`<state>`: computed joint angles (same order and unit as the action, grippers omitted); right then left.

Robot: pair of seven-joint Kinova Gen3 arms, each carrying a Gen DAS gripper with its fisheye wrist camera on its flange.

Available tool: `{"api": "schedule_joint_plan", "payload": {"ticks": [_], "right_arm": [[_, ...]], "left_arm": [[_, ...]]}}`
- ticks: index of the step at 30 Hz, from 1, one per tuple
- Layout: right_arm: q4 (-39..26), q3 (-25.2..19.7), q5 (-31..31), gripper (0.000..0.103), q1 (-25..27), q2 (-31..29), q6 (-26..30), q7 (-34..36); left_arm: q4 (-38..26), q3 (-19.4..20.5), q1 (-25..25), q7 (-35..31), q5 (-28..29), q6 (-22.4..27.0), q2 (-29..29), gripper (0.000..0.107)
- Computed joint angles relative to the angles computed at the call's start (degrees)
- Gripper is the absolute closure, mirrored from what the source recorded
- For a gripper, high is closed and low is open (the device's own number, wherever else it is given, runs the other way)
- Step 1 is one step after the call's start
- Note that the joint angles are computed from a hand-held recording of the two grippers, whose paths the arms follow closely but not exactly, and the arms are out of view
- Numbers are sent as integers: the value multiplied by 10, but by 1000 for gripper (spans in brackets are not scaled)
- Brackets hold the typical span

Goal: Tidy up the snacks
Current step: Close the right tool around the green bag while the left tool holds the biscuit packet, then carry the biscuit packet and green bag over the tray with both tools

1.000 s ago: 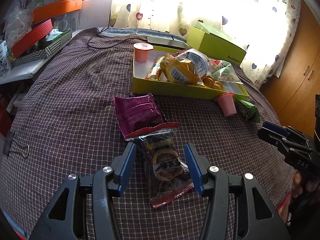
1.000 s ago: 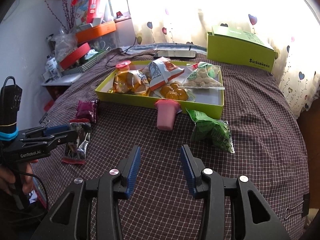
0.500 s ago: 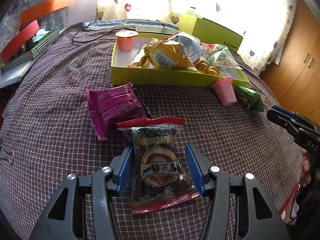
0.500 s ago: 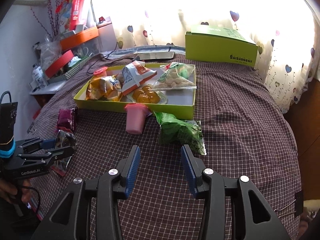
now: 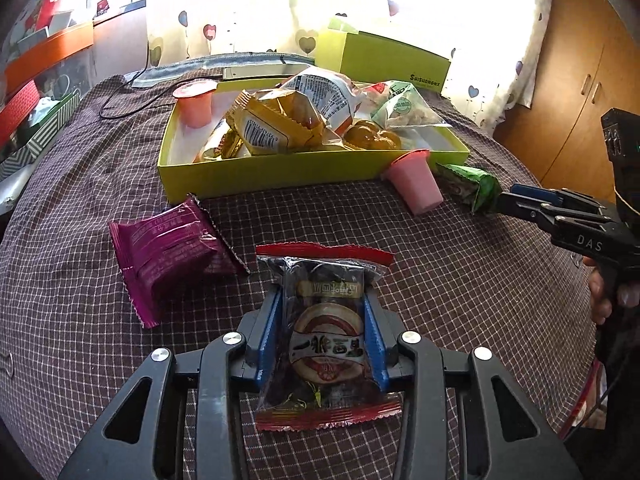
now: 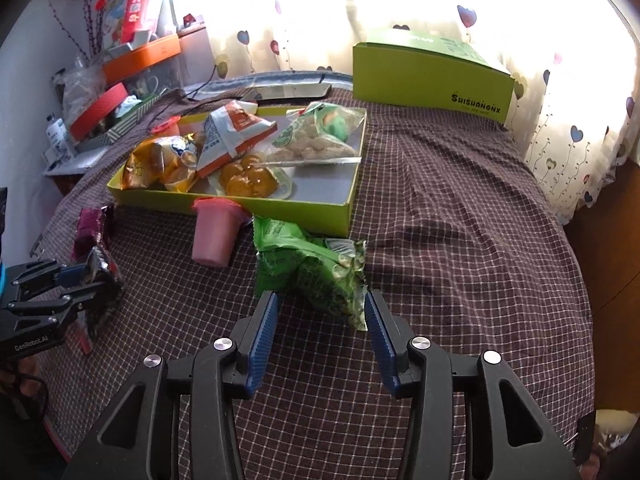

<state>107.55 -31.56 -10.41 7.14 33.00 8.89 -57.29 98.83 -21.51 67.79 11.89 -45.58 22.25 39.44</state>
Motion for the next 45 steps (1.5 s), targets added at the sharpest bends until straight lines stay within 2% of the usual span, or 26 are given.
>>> {"api": "schedule_joint_plan", "payload": {"ticks": [3,6,9,15,19,22,26,30,33,37,45], "right_arm": [[0,-45,-4,59,33,10,25,30],[7,-112,-23,59,89,22,37,87],[28,-132,-36,59,103,15,-1,118],[30,-97,27,59,60,8,-61,113],[-3,-61,90,59,21,20,-39,125],[-23,-24,112,59,-18,27,-15,143],[-28,21,106,59,-61,27,-18,139],[-19,32,83,74,-68,19,-28,112],[0,40,75,75,-70,7,-44,85],[27,27,76,76,-56,-4,-69,45],[63,-46,107,76,12,-14,-95,-30]], "left_arm": [[-2,0,-3,-2,-2,-2,1,68],[-1,-1,-5,-1,0,-6,0,68],[3,-4,-3,0,2,-11,-1,68],[10,-20,8,2,9,-26,0,68],[10,-24,10,-10,19,-29,1,68],[7,-25,10,-20,26,-27,2,68],[6,-32,17,-27,29,-29,6,67],[-9,-20,13,-47,33,-6,11,64],[-12,-11,9,-50,29,5,9,64],[-13,-1,10,-42,17,20,8,64],[4,-9,18,-3,-17,0,3,71]]}}
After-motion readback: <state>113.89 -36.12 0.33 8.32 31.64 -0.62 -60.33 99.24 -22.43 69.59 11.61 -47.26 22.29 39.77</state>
